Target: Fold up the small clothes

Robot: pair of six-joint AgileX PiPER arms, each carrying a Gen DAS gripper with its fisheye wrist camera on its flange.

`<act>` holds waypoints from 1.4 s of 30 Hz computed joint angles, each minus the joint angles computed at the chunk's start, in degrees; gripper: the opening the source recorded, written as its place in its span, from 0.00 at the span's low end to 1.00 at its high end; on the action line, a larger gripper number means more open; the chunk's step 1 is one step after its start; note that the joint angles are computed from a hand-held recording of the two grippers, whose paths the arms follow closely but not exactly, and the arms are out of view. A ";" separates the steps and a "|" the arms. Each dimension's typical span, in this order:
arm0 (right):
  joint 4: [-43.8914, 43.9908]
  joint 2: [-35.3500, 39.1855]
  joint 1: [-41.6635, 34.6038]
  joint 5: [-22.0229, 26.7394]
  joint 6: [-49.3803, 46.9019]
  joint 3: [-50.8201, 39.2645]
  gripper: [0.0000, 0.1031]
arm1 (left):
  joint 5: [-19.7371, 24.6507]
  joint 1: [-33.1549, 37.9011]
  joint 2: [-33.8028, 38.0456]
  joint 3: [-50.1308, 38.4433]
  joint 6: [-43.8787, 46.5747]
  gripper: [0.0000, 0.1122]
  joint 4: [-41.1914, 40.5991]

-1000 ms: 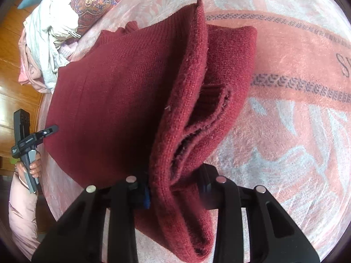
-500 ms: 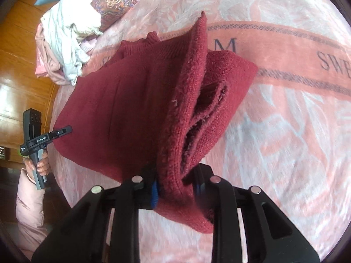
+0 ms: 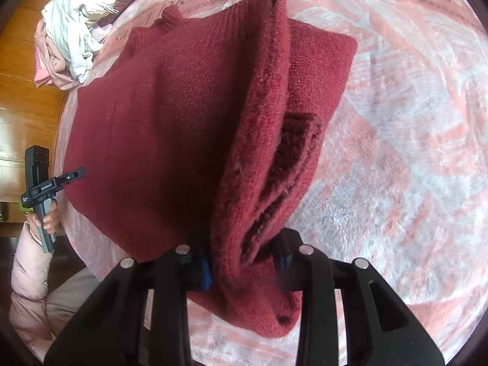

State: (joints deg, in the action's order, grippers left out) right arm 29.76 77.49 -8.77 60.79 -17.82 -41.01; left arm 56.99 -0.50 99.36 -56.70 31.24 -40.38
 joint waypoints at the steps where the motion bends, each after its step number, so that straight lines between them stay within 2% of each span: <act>1: 0.22 -0.04 -0.65 0.80 -0.55 -0.88 0.35 | 0.28 0.03 -0.83 0.08 -0.51 0.38 0.54; 3: -1.04 -2.14 -2.18 2.34 0.48 -2.88 0.44 | 1.00 -0.39 -3.13 -1.14 -4.27 0.40 3.99; 4: -2.00 -3.35 -2.56 2.37 1.47 -4.02 0.45 | 1.06 -0.57 -4.59 -1.89 -5.43 0.41 5.24; 7: -4.75 -4.27 -4.59 2.78 3.23 -9.64 0.53 | -2.36 -1.31 -9.28 -4.74 -8.49 0.52 9.18; 9: -4.79 0.01 -3.63 1.24 5.97 -14.00 0.55 | -6.17 -2.73 -9.88 -7.08 -10.27 0.52 10.21; 10: -4.78 3.31 -2.66 0.64 7.28 -16.56 0.58 | -7.51 -3.66 -9.11 -8.36 -10.40 0.52 9.45; 13: -7.85 12.19 0.70 -1.48 12.20 -22.26 0.59 | -12.88 -7.77 -5.97 -10.74 -12.96 0.52 11.36; 14: -8.21 14.63 1.13 -2.19 12.91 -23.19 0.57 | -14.23 -9.13 -4.10 -11.58 -13.03 0.52 11.73; 15: -7.96 16.24 1.65 -2.95 13.08 -23.52 0.42 | -14.79 -9.75 -2.91 -12.07 -13.18 0.52 11.92; 16: -7.15 16.92 1.34 -3.50 12.45 -23.50 0.18 | -15.13 -10.54 -1.36 -12.82 -13.40 0.52 12.15; 17: -5.50 16.87 0.02 -4.18 10.77 -22.86 0.08 | -15.90 -11.22 -0.08 -13.08 -12.68 0.52 11.29; 19: -3.74 15.45 -2.46 -4.62 8.07 -21.70 0.08 | -16.60 -12.45 0.95 -13.67 -15.06 0.52 15.08; 22: -4.16 15.56 -4.61 -5.69 7.53 -20.51 0.08 | -19.91 -15.58 3.51 -14.02 -27.43 0.49 30.67; 24: -3.80 17.02 -4.77 -7.68 6.76 -18.92 0.08 | -21.65 -14.29 4.30 -13.33 -30.49 0.51 32.86; 27: -5.88 17.00 -2.10 -11.38 9.02 -17.53 0.09 | -19.11 -9.22 6.40 -14.67 -25.11 0.54 24.03; 29: -7.10 15.41 -1.48 -9.75 9.51 -18.26 0.14 | -17.23 -6.24 5.72 -14.50 -23.07 0.51 19.54; 31: -6.76 12.33 -2.15 -7.42 9.69 -18.32 0.35 | -16.56 -4.12 3.78 -14.24 -25.58 0.50 20.90; 34: -7.45 7.07 -2.53 -3.62 9.30 -17.73 0.35 | -16.28 -0.56 -1.60 -11.98 -23.45 0.50 19.09; 37: -8.56 1.15 -2.36 1.07 10.03 -16.06 0.35 | -12.79 -0.25 -5.22 -11.43 -23.92 0.50 20.27; 38: -9.90 -1.05 -1.87 3.19 11.24 -15.15 0.35 | -12.05 -0.49 -6.96 -10.03 -22.98 0.50 19.39; 42: -11.80 -8.15 -0.02 5.57 14.00 -10.54 0.35 | -11.92 -5.53 -11.28 -6.14 -24.80 0.50 22.28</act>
State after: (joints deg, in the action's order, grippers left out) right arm 17.96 69.34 -8.79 66.36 -3.82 -51.55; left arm 45.07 -6.03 88.07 -62.84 6.44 -18.11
